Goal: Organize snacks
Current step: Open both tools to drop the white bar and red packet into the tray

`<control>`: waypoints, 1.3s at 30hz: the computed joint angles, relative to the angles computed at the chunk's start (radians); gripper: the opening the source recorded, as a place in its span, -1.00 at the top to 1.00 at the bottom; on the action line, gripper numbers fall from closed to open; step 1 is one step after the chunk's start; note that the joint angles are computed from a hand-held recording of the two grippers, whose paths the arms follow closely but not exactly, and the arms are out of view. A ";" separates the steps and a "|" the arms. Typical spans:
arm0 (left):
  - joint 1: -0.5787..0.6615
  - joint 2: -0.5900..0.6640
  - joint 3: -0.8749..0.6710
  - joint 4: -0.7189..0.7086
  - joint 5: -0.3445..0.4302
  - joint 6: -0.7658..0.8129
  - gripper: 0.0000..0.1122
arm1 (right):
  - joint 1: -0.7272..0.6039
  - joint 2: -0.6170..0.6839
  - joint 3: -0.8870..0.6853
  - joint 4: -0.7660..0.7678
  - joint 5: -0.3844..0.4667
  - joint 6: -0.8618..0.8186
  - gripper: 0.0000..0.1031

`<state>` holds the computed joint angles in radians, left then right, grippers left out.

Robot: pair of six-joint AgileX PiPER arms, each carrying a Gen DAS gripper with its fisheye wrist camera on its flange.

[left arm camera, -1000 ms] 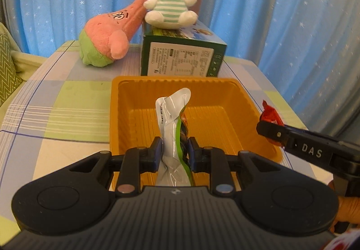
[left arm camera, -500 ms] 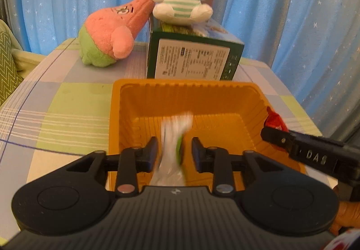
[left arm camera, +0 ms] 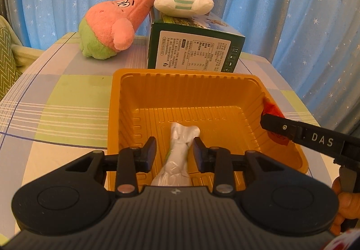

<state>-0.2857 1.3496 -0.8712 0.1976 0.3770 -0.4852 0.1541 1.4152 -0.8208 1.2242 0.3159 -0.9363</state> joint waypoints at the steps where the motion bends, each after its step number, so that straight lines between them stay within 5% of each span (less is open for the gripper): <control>1: 0.000 0.001 0.000 0.002 0.000 -0.001 0.42 | -0.008 0.004 0.000 0.029 0.013 -0.025 0.41; 2: -0.001 0.001 0.001 0.009 0.000 -0.006 0.41 | -0.015 0.009 -0.002 0.035 0.025 -0.027 0.39; 5: -0.001 0.003 0.004 0.010 -0.003 -0.006 0.35 | -0.026 0.000 0.013 0.085 0.015 -0.049 -0.32; 13: -0.003 -0.016 0.022 0.012 -0.015 -0.001 0.15 | -0.022 -0.019 0.020 0.017 -0.032 0.013 -0.33; 27: -0.095 -0.170 0.070 0.135 0.064 -0.153 -0.24 | 0.022 -0.198 0.078 -0.698 -0.075 0.707 -0.34; 32: -0.188 -0.291 0.106 0.218 0.156 -0.284 -0.28 | 0.012 -0.323 0.130 -0.837 0.017 0.866 -0.34; 39: -0.448 -0.471 0.153 0.386 0.400 -0.573 -0.36 | -0.028 -0.553 0.197 -0.942 0.240 0.960 -0.34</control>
